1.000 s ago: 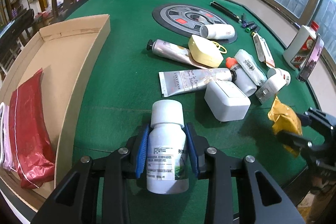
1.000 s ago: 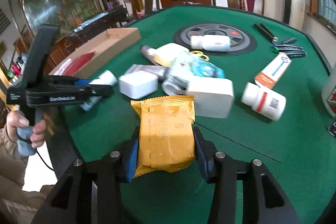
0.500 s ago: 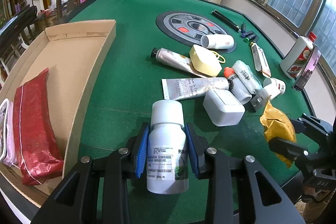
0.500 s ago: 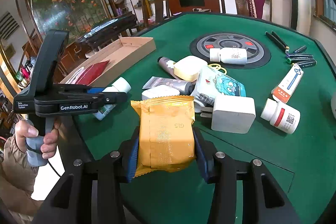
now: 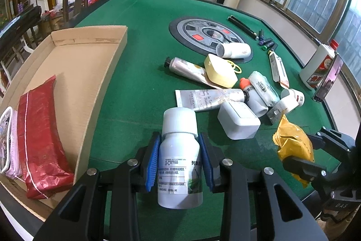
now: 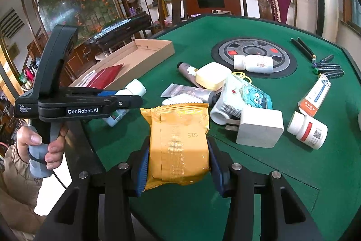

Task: Organize objects
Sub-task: 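Carry the white bottle toward the tray with the left gripper while the right gripper lifts the yellow packet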

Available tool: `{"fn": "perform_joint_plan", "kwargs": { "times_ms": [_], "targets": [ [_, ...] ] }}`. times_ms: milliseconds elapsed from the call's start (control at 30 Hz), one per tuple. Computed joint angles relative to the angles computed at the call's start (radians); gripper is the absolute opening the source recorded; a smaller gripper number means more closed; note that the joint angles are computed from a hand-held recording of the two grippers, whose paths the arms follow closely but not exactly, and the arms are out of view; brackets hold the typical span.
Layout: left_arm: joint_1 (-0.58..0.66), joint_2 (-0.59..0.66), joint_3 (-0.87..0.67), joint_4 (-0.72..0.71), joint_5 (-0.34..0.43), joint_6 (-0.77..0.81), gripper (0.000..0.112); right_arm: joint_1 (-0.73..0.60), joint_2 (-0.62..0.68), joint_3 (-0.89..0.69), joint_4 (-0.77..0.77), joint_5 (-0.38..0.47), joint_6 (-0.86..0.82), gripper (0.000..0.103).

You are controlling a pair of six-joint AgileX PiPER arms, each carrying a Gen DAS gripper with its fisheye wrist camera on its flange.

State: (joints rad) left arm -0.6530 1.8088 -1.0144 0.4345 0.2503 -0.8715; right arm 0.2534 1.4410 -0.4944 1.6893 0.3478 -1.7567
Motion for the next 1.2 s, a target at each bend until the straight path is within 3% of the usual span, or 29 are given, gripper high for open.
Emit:
{"fn": "perform_joint_plan", "kwargs": {
  "times_ms": [367, 600, 933, 1200],
  "targets": [
    [0.085, -0.145, 0.105, 0.202, 0.008, -0.206, 0.033, 0.022, 0.002, -0.008, -0.006, 0.001, 0.007, 0.05],
    [0.213, -0.227, 0.152, 0.156, 0.003, -0.161, 0.033, 0.031, -0.002, -0.011, -0.006, 0.001, 0.015, 0.05],
    [0.234, -0.276, 0.214, 0.193, -0.011, -0.196, 0.033, 0.074, 0.013, -0.041, -0.021, -0.002, 0.04, 0.05],
    [0.251, -0.257, 0.276, 0.261, -0.083, -0.265, 0.033, 0.121, 0.039, -0.084, -0.037, -0.011, 0.065, 0.05]
  ]
}}
